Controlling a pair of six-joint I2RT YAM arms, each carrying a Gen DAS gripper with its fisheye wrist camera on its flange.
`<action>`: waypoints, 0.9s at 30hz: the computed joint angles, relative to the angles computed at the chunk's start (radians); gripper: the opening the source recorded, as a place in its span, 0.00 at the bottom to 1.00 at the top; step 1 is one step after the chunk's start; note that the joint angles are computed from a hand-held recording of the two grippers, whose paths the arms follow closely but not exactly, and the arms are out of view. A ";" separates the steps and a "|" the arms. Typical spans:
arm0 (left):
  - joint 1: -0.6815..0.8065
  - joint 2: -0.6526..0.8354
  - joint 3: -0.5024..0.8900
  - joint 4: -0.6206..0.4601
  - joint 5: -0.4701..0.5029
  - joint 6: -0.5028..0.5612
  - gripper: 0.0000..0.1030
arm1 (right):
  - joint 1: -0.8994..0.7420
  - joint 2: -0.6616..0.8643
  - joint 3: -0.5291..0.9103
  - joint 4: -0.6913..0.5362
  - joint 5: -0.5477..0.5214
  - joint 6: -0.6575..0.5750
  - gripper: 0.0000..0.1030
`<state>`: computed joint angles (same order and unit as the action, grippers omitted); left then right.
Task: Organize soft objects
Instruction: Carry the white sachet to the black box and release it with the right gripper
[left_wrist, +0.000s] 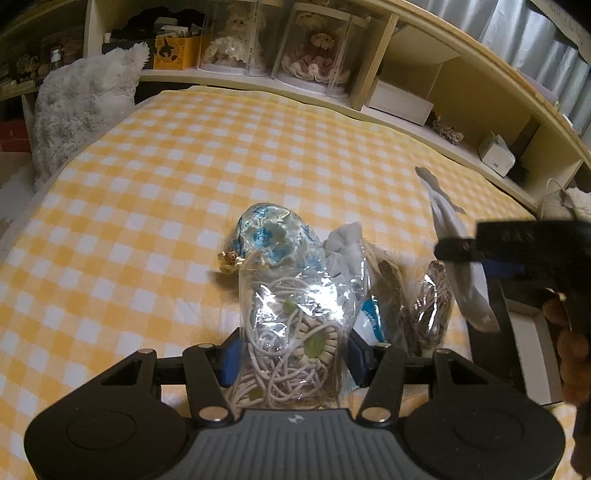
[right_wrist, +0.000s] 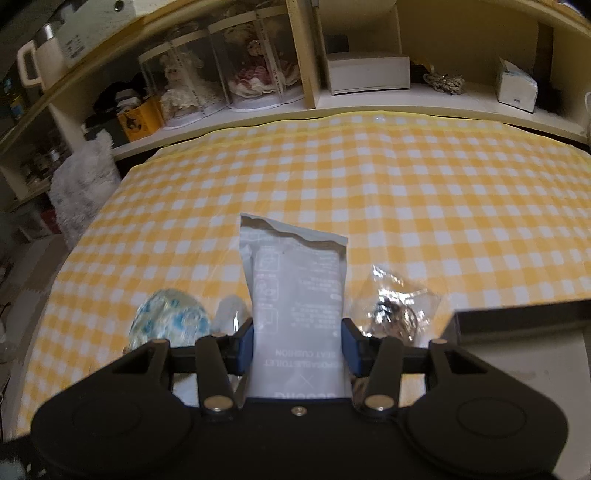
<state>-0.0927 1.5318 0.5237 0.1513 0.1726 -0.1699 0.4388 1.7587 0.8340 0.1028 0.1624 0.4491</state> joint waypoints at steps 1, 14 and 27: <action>-0.001 -0.013 -0.005 -0.003 0.001 -0.002 0.54 | 0.003 -0.025 -0.023 0.002 -0.001 -0.001 0.47; -0.062 -0.253 -0.066 -0.090 0.042 0.015 0.54 | -0.032 -0.457 -0.291 -0.110 0.000 -0.076 0.47; -0.269 -0.334 -0.030 -0.156 -0.064 -0.086 0.54 | -0.299 -0.897 -0.489 -0.308 -0.075 -0.238 0.47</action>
